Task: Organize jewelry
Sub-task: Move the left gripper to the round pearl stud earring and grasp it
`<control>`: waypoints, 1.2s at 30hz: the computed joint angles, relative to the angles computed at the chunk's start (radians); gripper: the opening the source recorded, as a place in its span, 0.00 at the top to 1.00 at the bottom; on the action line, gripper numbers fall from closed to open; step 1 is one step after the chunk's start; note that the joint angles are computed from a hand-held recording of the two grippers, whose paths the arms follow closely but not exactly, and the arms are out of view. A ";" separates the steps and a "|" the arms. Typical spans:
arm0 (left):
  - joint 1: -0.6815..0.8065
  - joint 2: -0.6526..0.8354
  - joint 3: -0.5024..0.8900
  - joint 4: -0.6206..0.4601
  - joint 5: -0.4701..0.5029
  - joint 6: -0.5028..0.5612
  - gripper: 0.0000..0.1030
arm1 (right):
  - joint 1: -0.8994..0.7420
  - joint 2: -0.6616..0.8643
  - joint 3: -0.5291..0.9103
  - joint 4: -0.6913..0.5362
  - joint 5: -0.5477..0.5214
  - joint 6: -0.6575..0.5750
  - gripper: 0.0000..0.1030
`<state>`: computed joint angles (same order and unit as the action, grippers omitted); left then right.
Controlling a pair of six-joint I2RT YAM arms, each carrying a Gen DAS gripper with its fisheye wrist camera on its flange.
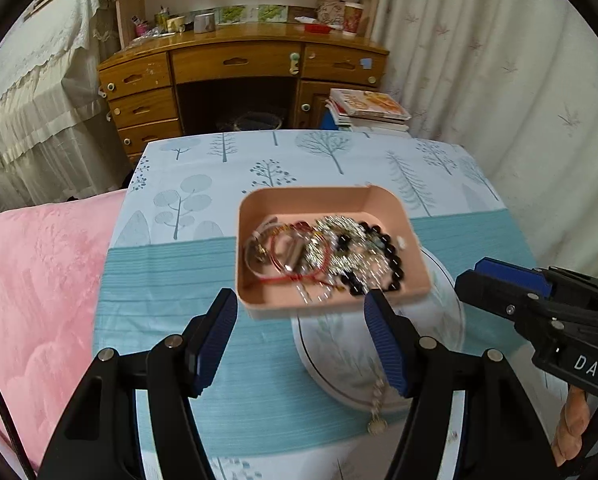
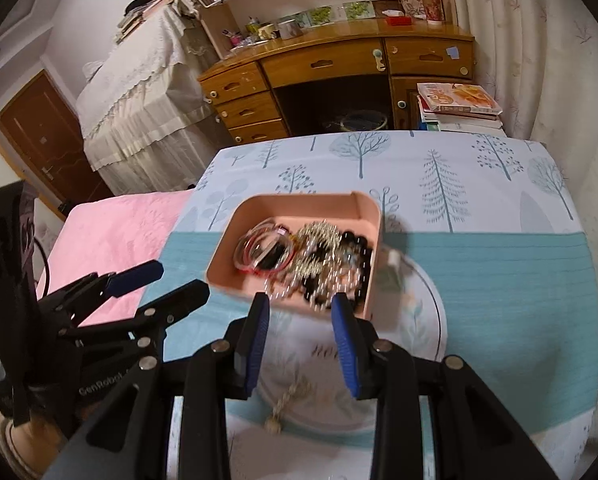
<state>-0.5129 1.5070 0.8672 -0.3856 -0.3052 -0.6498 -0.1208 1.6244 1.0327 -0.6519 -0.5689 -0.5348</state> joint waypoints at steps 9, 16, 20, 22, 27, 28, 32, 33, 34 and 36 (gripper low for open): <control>-0.164 -0.100 -0.068 -0.038 -0.077 -0.105 0.38 | -0.135 -0.088 -0.096 -0.085 -0.064 -0.173 0.68; -0.289 -0.081 -0.109 -0.015 -0.144 -0.218 0.38 | -0.223 -0.101 -0.188 -0.071 -0.073 -0.279 0.68; -0.345 -0.007 -0.119 0.034 -0.156 -0.268 0.38 | -0.265 -0.069 -0.225 -0.054 -0.078 -0.317 0.68; -0.368 0.038 -0.120 0.061 -0.152 -0.286 0.38 | -0.277 -0.056 -0.237 -0.043 -0.077 -0.326 0.68; -0.393 0.146 -0.125 0.142 -0.123 -0.307 0.38 | -0.307 -0.040 -0.278 0.014 -0.081 -0.335 0.68; -0.395 0.167 -0.124 0.156 -0.117 -0.310 0.38 | -0.312 -0.031 -0.280 0.022 -0.082 -0.335 0.68; -0.385 0.224 -0.120 0.188 -0.091 -0.302 0.49 | -0.326 0.016 -0.281 0.046 -0.081 -0.337 0.68; -0.380 0.238 -0.118 0.195 -0.082 -0.301 0.50 | -0.328 0.022 -0.284 0.048 -0.081 -0.339 0.68; -0.376 0.243 -0.121 0.203 -0.076 -0.299 0.51 | -0.331 0.034 -0.283 0.053 -0.082 -0.341 0.68; -0.368 0.253 -0.124 0.221 -0.066 -0.294 0.54 | -0.338 0.056 -0.282 0.061 -0.081 -0.347 0.68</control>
